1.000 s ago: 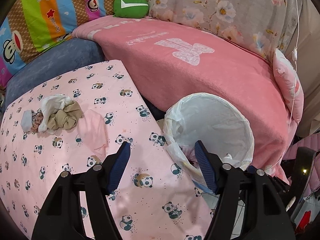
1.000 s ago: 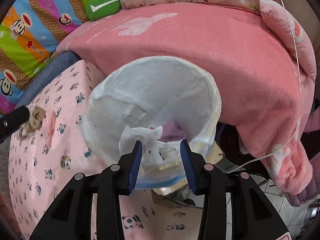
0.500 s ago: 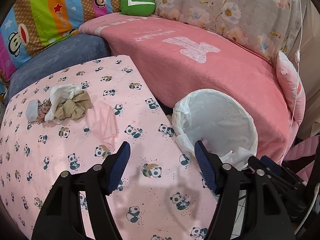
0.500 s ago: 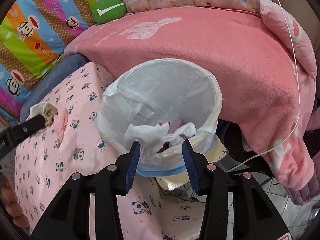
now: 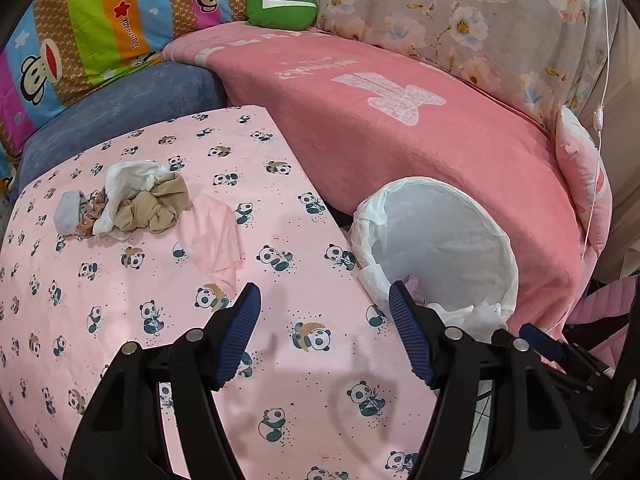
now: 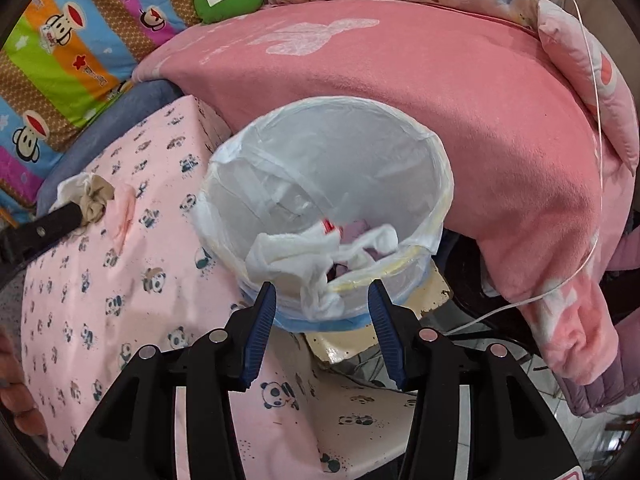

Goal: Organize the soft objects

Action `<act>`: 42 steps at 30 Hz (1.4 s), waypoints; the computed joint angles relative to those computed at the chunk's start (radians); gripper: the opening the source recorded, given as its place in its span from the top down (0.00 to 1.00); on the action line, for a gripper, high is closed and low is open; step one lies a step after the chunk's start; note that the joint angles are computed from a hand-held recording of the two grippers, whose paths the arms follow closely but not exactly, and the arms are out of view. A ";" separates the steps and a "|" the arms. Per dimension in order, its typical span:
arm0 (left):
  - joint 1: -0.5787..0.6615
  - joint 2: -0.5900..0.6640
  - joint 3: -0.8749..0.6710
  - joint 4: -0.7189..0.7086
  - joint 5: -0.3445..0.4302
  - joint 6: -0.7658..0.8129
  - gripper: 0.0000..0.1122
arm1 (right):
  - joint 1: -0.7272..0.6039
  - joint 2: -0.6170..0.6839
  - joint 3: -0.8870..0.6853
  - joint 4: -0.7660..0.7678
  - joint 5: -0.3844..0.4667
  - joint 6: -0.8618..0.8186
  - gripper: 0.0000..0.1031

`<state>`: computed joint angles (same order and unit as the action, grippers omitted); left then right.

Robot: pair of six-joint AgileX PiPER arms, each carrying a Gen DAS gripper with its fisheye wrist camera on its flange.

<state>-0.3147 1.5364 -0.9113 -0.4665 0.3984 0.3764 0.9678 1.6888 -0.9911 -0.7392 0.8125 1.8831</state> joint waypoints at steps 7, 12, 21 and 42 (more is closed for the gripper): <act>-0.092 0.012 0.018 0.043 -0.060 0.034 0.43 | -0.048 -0.062 0.014 -0.060 -0.067 0.008 0.52; -0.159 0.067 -0.019 0.084 -0.082 0.035 0.44 | -0.129 -0.116 0.013 -0.041 -0.149 -0.061 0.52; -0.257 0.215 -0.184 0.167 -0.090 -0.050 0.48 | -0.201 -0.142 -0.035 0.006 -0.160 -0.194 0.52; -0.220 0.292 -0.269 0.076 -0.050 0.004 0.58 | -0.230 -0.196 0.058 -0.018 -0.210 -0.124 0.47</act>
<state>-0.5351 1.8284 -1.1806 -0.3906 0.3489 0.3804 0.7381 1.4927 -0.9333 -0.7575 0.6023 1.7595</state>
